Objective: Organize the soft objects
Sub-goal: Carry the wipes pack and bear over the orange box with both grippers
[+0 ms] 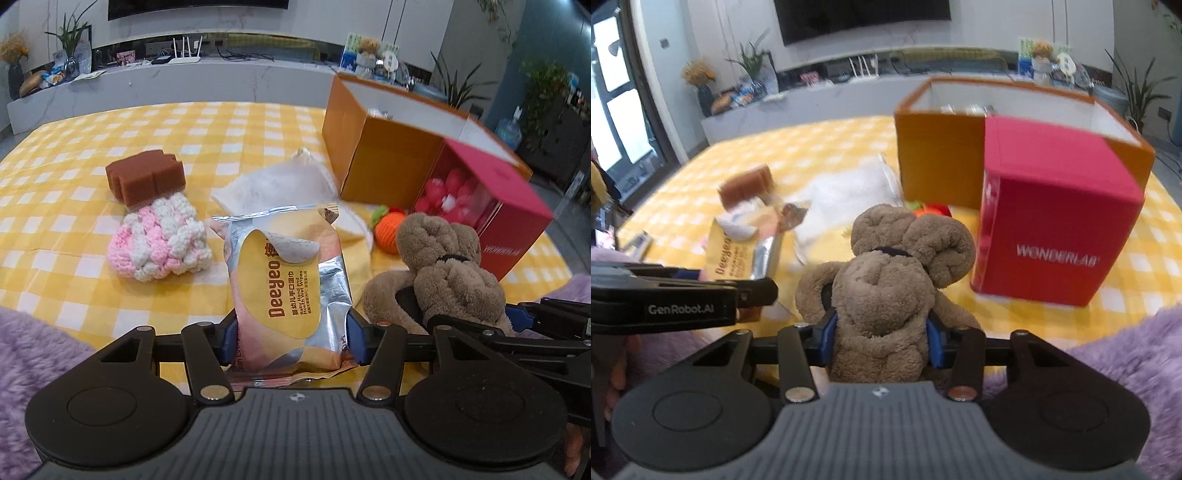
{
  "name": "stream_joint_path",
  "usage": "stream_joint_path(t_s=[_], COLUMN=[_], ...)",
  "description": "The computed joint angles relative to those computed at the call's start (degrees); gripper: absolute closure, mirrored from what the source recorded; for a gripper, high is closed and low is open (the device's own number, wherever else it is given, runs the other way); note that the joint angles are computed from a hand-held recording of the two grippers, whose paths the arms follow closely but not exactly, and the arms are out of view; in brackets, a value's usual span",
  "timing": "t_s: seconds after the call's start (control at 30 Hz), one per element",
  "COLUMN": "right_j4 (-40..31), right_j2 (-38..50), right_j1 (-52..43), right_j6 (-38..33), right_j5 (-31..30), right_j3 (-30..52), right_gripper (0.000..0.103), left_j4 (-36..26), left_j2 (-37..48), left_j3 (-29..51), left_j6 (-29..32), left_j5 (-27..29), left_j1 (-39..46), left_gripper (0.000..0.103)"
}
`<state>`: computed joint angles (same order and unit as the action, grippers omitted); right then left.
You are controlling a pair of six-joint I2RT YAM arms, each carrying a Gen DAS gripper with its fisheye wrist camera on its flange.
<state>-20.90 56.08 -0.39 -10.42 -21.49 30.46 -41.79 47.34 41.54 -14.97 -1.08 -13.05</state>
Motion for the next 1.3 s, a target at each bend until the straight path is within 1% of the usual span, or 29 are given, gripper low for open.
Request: stream_joint_path(t_s=[0.13,0.27,0.37,0.47,0.57,0.73,0.93,1.07,1.13,1.2,1.3], right_j4=[-3.58,-5.14,-4.89,-4.58,-4.77,-4.34,-6.57,-10.89,-13.96,-16.93,-23.07], right_j2=[-4.5,-6.47,-4.86,-1.23,3.48,11.28,25.55,36.23,41.79,47.16,56.12], right_j1=[-1.37,-2.62,-4.9,-7.68,-10.23,-13.44,-16.33,-16.61,-16.66,-16.27,-15.96], right_j6=[-1.78,-2.26,-3.04,-3.38,-4.59,-7.78,-9.71,-10.61,-12.71,-14.93,-17.09], right_j5=[-3.52,-5.89,-7.79,-9.25,-9.36,-8.08,-6.03,-4.55,-4.55,-3.08,-0.44], right_j3=[2.14,5.32,8.82,13.05,17.87,25.97,39.97,51.01,56.99,62.57,73.49], right_gripper=[0.056,0.056,0.056,0.056,0.056,0.056,0.056,0.056,0.056,0.056,0.056], left_j4=[-3.05,-4.87,-5.42,-4.74,-3.35,-1.64,-2.2,-6.15,-8.87,-9.45,-11.12], left_j2=[-1.38,1.34,4.38,8.87,14.24,25.52,41.1,52.56,58.15,62.12,68.4], left_j3=[3.95,10.02,14.86,19.83,24.82,34.23,48.33,60.78,67.41,71.71,78.02], left_j6=[0.21,0.62,1.16,1.72,3.1,4.62,6.94,8.02,8.88,9.18,9.52], left_j5=[1.2,0.66,0.37,2.17,3.4,5.12,7.38,8.59,8.26,9.55,10.37], left_j1=[1.77,1.52,0.29,-0.18,-1.59,-4.53,-6.74,-7.5,-8.27,-8.31,-8.52], left_gripper=[0.039,0.039,0.039,0.039,0.039,0.039,0.039,0.039,0.039,0.039,0.039])
